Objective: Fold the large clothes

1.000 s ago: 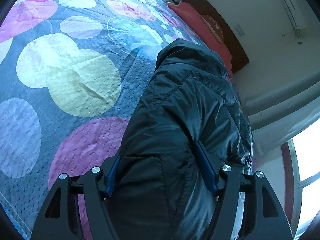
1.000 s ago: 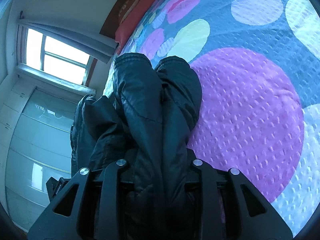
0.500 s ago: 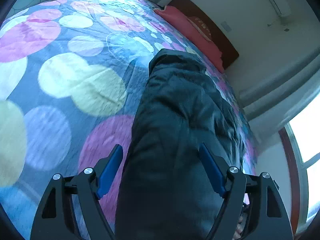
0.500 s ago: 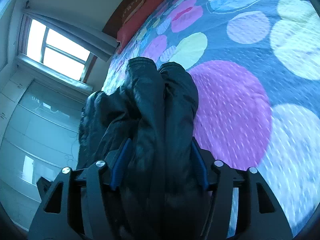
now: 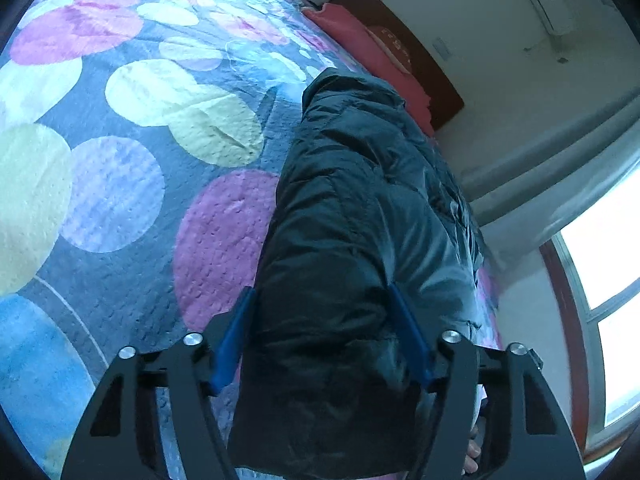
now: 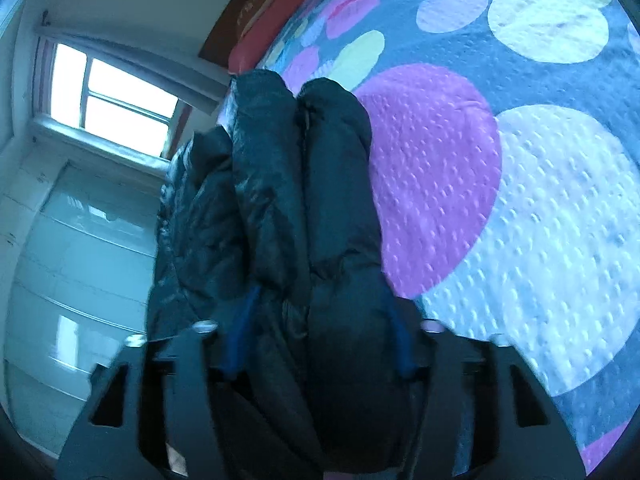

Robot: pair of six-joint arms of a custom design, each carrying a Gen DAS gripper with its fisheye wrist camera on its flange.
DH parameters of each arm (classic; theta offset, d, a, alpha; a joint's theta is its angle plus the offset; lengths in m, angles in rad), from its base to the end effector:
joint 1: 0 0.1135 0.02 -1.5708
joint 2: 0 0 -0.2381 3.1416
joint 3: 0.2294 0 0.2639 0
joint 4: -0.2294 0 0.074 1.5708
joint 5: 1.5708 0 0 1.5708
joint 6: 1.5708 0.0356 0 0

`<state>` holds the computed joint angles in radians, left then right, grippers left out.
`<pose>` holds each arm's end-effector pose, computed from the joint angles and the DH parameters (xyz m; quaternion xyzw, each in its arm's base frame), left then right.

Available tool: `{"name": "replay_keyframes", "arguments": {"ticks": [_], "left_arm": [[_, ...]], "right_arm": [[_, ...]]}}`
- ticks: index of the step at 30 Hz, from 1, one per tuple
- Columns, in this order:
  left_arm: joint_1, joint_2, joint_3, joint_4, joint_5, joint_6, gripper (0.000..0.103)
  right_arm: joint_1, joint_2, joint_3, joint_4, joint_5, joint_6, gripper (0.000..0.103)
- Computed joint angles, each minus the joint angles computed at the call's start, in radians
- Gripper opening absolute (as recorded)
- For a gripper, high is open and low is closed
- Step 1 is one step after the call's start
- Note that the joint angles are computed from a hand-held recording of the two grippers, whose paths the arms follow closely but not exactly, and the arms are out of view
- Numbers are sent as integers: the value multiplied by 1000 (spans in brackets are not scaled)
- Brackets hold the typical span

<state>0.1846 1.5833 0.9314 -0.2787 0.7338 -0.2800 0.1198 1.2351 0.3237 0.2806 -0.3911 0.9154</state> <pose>0.3225 0.0360 0.1628 -0.0941 0.8882 -0.3541 0.2771 0.2295 0.0413 0.1089 0.2577 0.8404 0.3704 0.3003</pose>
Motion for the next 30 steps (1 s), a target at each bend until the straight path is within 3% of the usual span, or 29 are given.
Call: {"name": "replay_keyframes", "arguments": {"ticks": [3,5,9,18,22,30], "left_arm": [[2,-18,1,-24,13,-4,59],[0,-38,-5,-36,11,0,59],[-17,-44,-25,-10,-22,19,59],[-4,-59,-49,17,-48,4,70],[-3,-96,-69,0,-72,14,73],[-41,-200,-103,-56,-189,78,75]], "right_arm": [[-37,-58,-36,11,-78,27,27],[-30,-95,-38,-36,-65,12,27],[-46,-44,-72,48,-80,33,27],[-15,-84,-72,19,-34,50,45],[-6,-182,-97,-56,-4,44,50],[60,-430,-102,-334,124,8,50]]}}
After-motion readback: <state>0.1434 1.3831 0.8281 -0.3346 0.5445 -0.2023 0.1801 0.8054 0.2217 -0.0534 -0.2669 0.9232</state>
